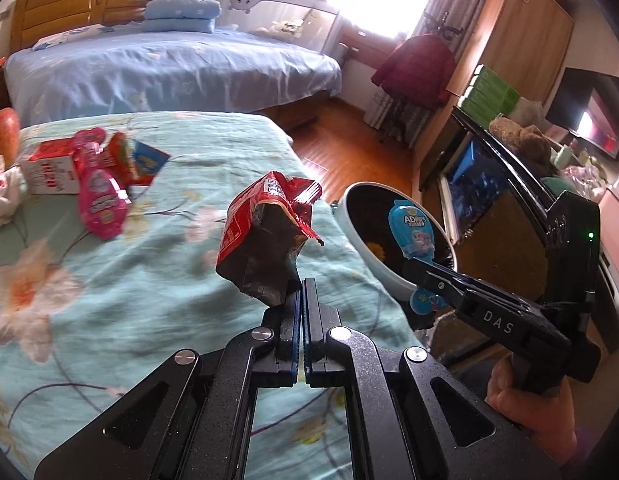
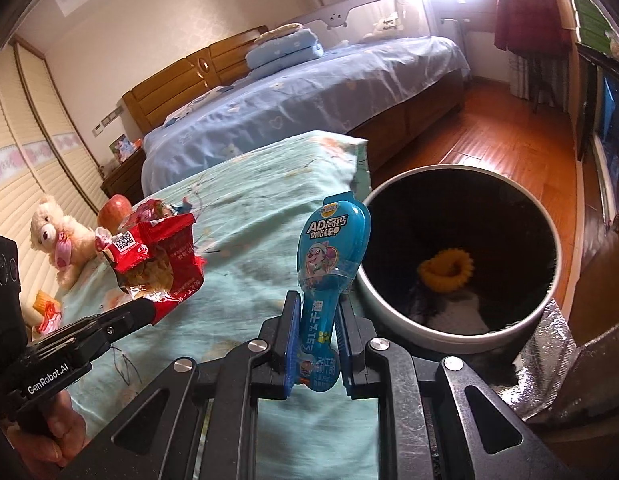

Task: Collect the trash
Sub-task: 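Carry the wrapper and blue candy tube over the bin and open both tools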

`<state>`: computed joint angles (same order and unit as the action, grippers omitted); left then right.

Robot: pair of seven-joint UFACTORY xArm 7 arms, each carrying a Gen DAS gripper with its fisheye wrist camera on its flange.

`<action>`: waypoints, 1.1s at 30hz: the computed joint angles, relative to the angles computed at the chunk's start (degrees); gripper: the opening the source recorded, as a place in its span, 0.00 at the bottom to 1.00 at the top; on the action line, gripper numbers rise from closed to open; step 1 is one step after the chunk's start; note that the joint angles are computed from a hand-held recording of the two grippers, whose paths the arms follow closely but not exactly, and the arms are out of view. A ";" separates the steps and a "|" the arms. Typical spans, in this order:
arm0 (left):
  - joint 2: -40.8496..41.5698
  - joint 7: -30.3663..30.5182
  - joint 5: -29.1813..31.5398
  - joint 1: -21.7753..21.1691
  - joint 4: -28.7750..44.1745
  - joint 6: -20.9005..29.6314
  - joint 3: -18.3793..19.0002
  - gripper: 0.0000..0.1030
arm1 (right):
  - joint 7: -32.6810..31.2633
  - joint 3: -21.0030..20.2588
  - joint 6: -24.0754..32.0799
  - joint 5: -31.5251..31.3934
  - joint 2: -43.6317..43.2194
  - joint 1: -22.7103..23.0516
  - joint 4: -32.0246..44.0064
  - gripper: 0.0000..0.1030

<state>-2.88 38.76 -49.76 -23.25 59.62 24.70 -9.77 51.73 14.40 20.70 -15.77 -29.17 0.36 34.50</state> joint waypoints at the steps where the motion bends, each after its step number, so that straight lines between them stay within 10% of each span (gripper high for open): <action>1: 0.21 -0.20 0.26 -0.19 0.29 -0.01 -0.23 0.01 | -0.05 -0.28 0.12 0.05 -0.48 -0.07 -0.34 0.17; 33: 11.28 -10.47 15.18 -3.42 12.59 -0.24 -6.80 0.01 | -8.07 -5.87 0.89 4.31 -6.19 -5.70 -5.52 0.17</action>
